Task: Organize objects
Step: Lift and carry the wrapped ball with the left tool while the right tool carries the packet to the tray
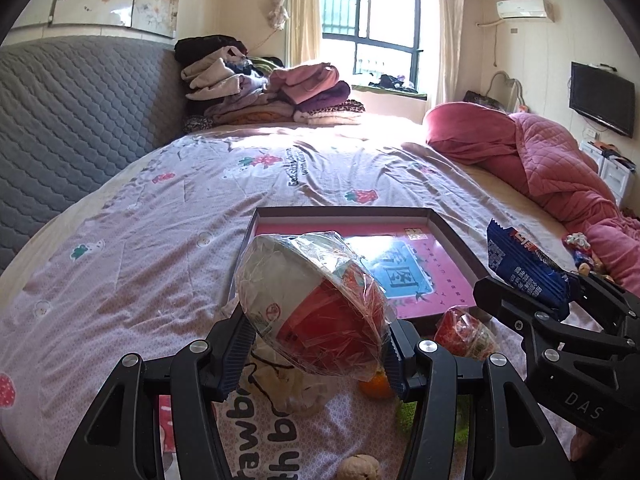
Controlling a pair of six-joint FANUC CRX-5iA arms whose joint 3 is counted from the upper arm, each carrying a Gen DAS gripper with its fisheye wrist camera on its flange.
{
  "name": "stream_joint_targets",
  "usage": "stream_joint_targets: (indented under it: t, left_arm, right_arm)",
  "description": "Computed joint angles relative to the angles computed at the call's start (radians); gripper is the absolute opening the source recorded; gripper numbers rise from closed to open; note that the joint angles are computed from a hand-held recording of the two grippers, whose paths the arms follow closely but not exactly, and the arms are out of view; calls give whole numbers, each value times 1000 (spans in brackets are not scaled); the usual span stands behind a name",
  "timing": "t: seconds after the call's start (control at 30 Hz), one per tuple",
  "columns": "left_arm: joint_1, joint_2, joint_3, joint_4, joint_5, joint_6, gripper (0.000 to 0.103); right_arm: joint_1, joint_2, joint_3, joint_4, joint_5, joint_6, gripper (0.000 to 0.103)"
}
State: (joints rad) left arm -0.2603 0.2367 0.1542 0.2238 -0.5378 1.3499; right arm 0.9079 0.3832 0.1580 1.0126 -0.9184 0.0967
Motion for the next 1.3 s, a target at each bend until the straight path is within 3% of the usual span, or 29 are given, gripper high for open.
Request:
stream_joint_targets:
  t: [0.83, 1.3]
  left_arm:
    - [-33, 195, 278, -104, -138, 93, 58]
    - [-40, 331, 485, -142, -279, 114, 58]
  right_arm:
    - [-89, 79, 128, -92, 41, 131, 59]
    - [-128, 142, 212, -179, 10, 237, 59]
